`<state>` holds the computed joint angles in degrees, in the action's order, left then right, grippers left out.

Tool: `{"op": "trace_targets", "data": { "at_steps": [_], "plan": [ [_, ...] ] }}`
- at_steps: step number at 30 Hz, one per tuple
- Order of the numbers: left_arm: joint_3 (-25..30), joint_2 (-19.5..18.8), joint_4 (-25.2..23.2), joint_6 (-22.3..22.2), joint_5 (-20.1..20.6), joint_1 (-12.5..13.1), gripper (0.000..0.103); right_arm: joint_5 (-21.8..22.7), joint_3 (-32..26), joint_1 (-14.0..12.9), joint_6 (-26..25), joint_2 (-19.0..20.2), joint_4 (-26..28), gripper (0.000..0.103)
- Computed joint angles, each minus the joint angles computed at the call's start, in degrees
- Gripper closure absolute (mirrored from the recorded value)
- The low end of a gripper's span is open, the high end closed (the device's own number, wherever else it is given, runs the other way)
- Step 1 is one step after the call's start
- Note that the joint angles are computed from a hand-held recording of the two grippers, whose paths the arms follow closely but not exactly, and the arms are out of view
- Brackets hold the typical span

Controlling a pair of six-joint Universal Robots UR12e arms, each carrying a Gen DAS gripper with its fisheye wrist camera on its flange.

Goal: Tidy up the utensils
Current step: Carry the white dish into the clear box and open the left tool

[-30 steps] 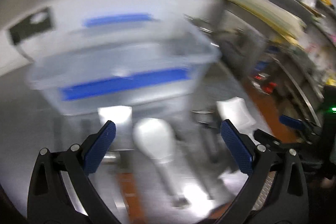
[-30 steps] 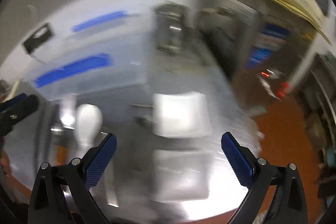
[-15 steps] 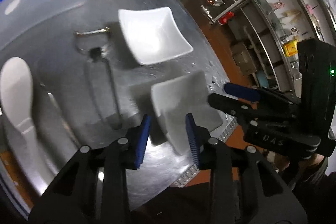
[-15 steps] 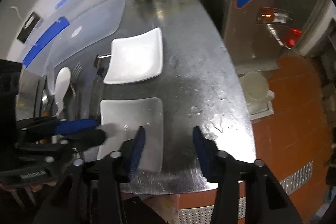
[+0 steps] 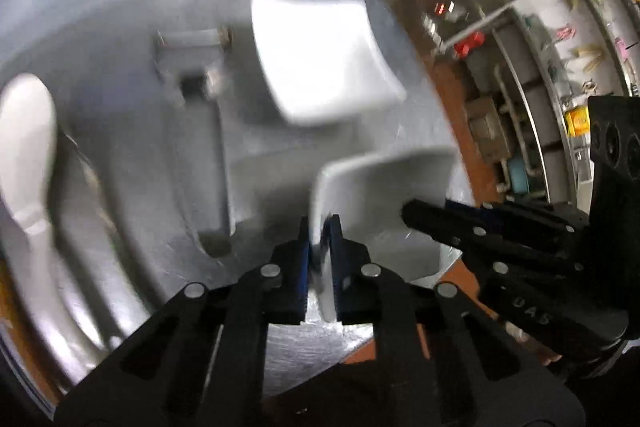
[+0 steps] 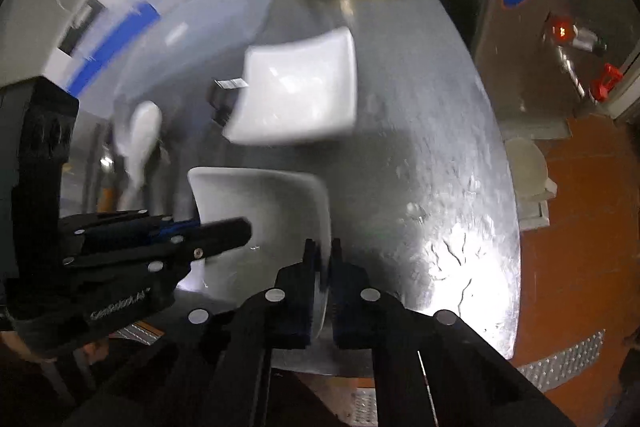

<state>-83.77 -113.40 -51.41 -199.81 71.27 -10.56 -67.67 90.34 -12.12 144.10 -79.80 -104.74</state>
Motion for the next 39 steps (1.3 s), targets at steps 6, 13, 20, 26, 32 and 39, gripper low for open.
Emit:
{"op": "trace_targets", "data": {
  "at_steps": [6, 13, 20, 26, 32, 39],
  "plan": [
    [0.7, 3.7, 11.0, 2.5, 5.9, 1.9, 0.095, 8.6, -3.7, 2.0, 0.2, -1.3, -9.3, 0.096],
    [14.3, -0.5, 3.9, 7.5, 10.9, 9.1, 0.095, 6.2, -23.5, 12.4, 4.7, 10.4, -10.7, 0.095],
    [28.8, -12.7, -19.2, 6.8, 1.4, 15.8, 0.094, -10.9, -46.0, 21.0, 10.6, 27.5, 8.0, 0.094],
    [36.8, -20.6, -27.0, 5.8, -3.0, 16.9, 0.094, -19.6, -55.7, 23.3, 14.4, 35.6, 14.0, 0.094],
    [39.1, -23.0, -28.3, 5.9, -2.9, 17.0, 0.093, -21.4, -57.5, 23.6, 18.0, 37.9, 16.0, 0.088],
    [30.2, -14.8, -12.4, 7.4, 3.6, 15.8, 0.093, -11.1, -42.3, 20.4, 10.1, 25.5, -1.0, 0.070]
  ]
}}
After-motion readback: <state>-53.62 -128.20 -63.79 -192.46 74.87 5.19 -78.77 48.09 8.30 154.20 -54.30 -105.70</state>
